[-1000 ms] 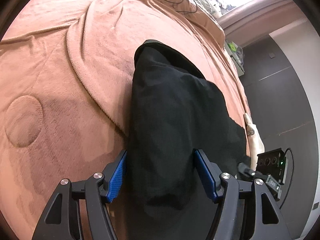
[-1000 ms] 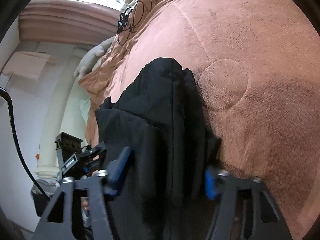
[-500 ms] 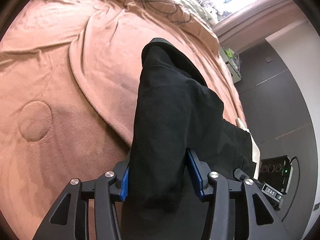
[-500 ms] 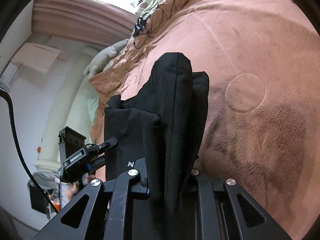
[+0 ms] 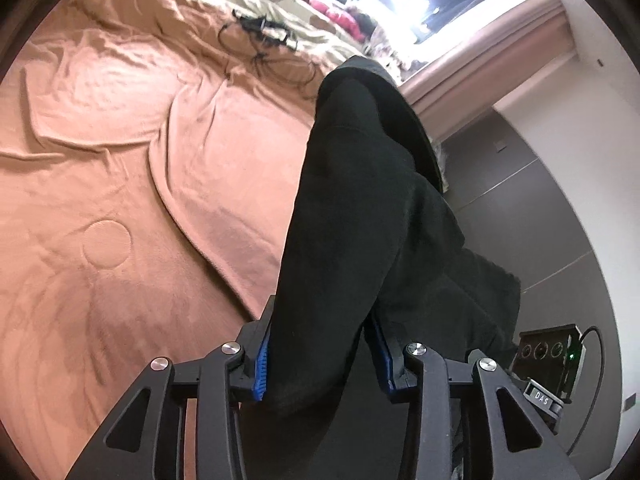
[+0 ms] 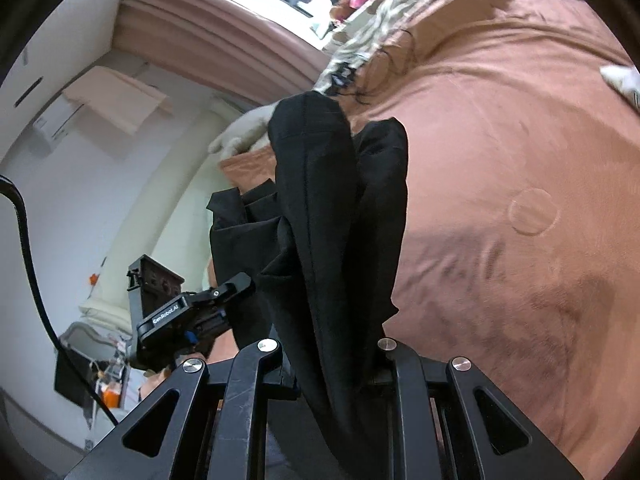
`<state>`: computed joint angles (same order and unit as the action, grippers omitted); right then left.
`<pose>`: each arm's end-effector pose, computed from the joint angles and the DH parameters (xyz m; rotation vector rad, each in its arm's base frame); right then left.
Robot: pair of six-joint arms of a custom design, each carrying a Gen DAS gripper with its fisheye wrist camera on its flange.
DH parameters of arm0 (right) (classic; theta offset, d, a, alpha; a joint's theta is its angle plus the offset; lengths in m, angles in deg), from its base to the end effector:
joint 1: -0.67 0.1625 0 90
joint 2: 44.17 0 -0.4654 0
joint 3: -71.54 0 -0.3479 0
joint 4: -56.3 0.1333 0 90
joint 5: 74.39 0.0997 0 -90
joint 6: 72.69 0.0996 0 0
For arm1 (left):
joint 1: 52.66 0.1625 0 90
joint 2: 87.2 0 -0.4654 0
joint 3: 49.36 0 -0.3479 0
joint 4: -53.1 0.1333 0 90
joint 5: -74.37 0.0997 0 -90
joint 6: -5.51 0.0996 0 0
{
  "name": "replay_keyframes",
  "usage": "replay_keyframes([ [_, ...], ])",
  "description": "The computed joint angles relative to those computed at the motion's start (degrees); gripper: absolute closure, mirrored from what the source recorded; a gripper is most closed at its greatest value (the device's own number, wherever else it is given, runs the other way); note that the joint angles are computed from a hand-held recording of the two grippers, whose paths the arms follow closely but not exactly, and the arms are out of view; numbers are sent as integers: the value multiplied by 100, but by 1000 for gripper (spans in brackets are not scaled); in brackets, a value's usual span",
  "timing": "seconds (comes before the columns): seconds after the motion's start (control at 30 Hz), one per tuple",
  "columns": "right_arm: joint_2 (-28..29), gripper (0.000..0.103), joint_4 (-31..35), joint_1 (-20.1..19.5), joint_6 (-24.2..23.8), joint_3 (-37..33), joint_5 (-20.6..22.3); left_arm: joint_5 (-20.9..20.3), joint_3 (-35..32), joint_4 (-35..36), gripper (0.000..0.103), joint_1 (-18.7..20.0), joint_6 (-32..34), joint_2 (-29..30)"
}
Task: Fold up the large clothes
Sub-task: 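Lift the folded shirt with the right tool while the left tool grasps it too, then carry the held black shirt with both tools toward the bed's headboard side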
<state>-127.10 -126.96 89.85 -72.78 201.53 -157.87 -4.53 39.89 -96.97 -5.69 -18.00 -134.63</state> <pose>0.1384 -0.4367 0.3731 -0.0502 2.7984 -1.1947 -0.3658 -0.6153 0.2117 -0.4738 -3.0377 0.5767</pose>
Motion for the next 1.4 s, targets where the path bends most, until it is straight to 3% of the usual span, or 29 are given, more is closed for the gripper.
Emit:
replay_keyframes([
  [0.4,-115,85,-280,1377,83,68,-760,129,926,-841,69,-463,-88,-1081],
  [0.8,403,85,-649,2889,293,-175,-1566,702,1383,-740,70,-926,7,-2360],
  [1.4,1841,85,-612,4236,340,-992,-1685,1945,1887,219,71,-1445,-201,-4525],
])
